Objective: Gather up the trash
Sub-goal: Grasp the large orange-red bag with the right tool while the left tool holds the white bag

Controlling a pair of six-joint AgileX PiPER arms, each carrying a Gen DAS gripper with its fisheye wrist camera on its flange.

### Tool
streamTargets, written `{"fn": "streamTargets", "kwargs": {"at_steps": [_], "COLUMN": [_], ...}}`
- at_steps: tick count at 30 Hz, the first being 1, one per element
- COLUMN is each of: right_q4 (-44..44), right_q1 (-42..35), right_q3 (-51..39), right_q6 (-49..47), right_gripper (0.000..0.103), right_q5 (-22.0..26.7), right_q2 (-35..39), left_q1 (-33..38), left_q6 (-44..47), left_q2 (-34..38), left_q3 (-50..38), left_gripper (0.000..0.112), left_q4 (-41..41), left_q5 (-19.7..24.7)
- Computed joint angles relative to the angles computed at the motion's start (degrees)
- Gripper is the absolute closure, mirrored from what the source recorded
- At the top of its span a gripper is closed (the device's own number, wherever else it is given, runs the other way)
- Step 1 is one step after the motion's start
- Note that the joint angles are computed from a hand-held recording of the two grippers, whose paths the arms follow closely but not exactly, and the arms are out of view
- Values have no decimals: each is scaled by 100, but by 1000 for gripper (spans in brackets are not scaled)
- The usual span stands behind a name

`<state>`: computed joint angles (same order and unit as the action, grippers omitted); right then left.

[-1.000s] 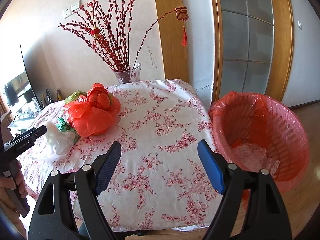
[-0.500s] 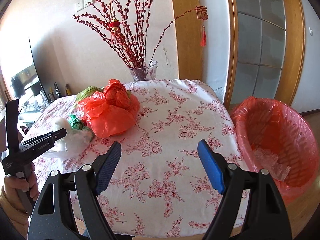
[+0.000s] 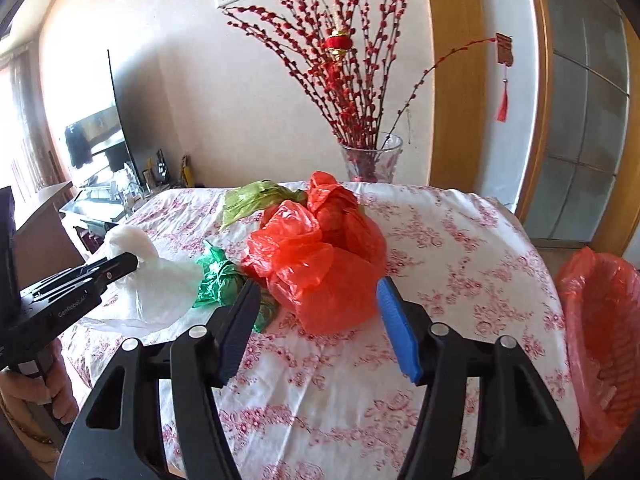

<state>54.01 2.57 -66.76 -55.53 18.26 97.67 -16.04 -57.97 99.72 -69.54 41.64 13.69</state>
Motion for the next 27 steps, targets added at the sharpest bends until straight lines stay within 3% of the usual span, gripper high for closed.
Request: {"fn": "streamTargets", "kwargs": {"at_steps": [8, 11, 12, 13, 16, 27], "right_q4": [-1562, -2667, -2905, -2913, -2416, -419], "right_q1": [503, 647, 657, 633, 514, -65], "right_q3": [-852, -1064, -1103, -1075, -961, -411], "right_q6": [1545, 2462, 2656, 2630, 2175, 316], "right_gripper": [49, 60, 71, 82, 95, 99], "right_q5": [-79, -60, -27, -22, 7, 148], "right_q2": [672, 896, 955, 975, 914, 48], "left_q1": [339, 424, 447, 462, 501, 428], "left_q6": [142, 296, 341, 362, 501, 410], "left_q2": [-148, -129, -128, -115, -89, -101], "left_q3": [162, 190, 203, 205, 202, 156], "left_gripper": [93, 93, 93, 93, 93, 93], "left_q4": [-182, -363, -414, -442, -610, -570], "left_q5": [-135, -207, -229, -249, -276, -239]}}
